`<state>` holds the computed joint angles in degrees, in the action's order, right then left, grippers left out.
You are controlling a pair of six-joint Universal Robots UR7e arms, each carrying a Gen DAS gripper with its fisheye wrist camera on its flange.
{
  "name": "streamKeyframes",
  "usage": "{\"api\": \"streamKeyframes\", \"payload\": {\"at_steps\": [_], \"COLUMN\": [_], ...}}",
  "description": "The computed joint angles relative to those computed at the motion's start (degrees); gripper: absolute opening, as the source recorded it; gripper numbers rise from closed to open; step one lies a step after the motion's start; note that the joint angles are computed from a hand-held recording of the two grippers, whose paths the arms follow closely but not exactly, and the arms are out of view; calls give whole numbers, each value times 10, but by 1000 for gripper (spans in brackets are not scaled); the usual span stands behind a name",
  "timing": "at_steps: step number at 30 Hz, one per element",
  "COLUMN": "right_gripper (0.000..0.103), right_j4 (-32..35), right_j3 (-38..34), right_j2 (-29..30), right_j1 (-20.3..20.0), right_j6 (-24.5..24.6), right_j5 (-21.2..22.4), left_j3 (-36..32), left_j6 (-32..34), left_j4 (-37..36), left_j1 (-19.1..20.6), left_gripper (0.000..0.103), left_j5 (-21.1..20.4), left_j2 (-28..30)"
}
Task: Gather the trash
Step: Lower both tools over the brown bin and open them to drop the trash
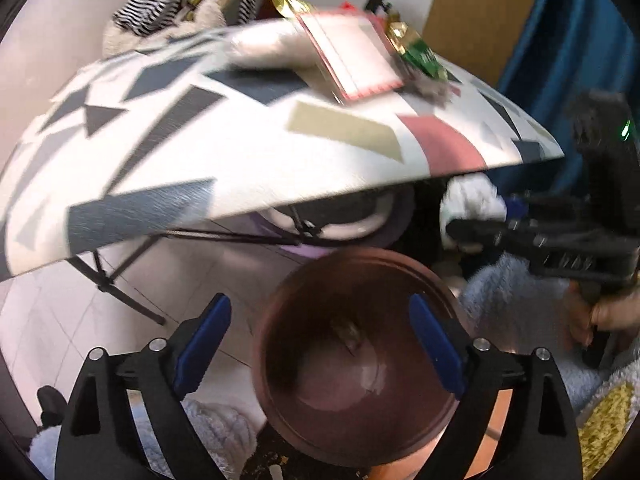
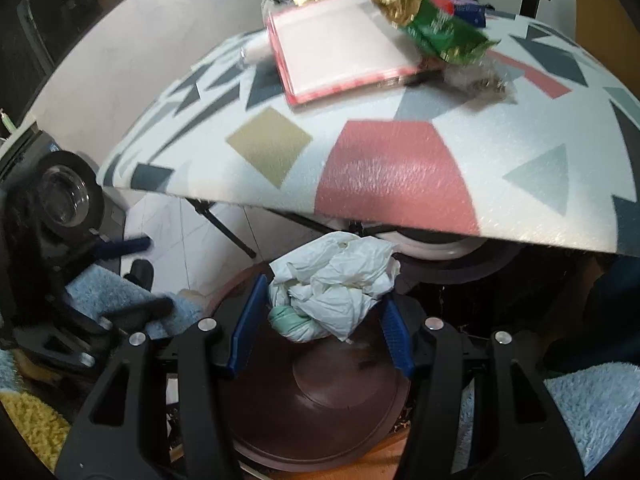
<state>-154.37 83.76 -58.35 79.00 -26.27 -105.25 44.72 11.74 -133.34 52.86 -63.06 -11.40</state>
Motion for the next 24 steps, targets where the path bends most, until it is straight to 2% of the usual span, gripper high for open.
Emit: {"api": "streamKeyframes", "payload": {"at_steps": [6, 11, 18, 19, 21, 24], "right_gripper": [56, 56, 58, 61, 84, 96], "right_j4": [32, 56, 76, 78, 74, 60], "right_j3": [-17, -27, -37, -38, -40, -36], "right_j2": [21, 35, 46, 47, 52, 51], "right_j1": [5, 8, 9, 9, 10, 11], "right_j6": [-19, -30, -24, -23, -20, -20], "right_j5": [-25, -43, -61, -62, -68, -70], "left_j3": [18, 12, 14, 14, 12, 17], "left_j6": [-25, -62, -79, -79, -80, -83], "left_j4": [-53, -57, -57, -56, -53, -56], "left_j1": [2, 7, 10, 10, 10, 10], "left_gripper": [92, 92, 92, 92, 92, 92], "left_j5": [32, 50, 58, 60, 60, 55], "left_j2": [-10, -10, -11, -11, -10, -13]}}
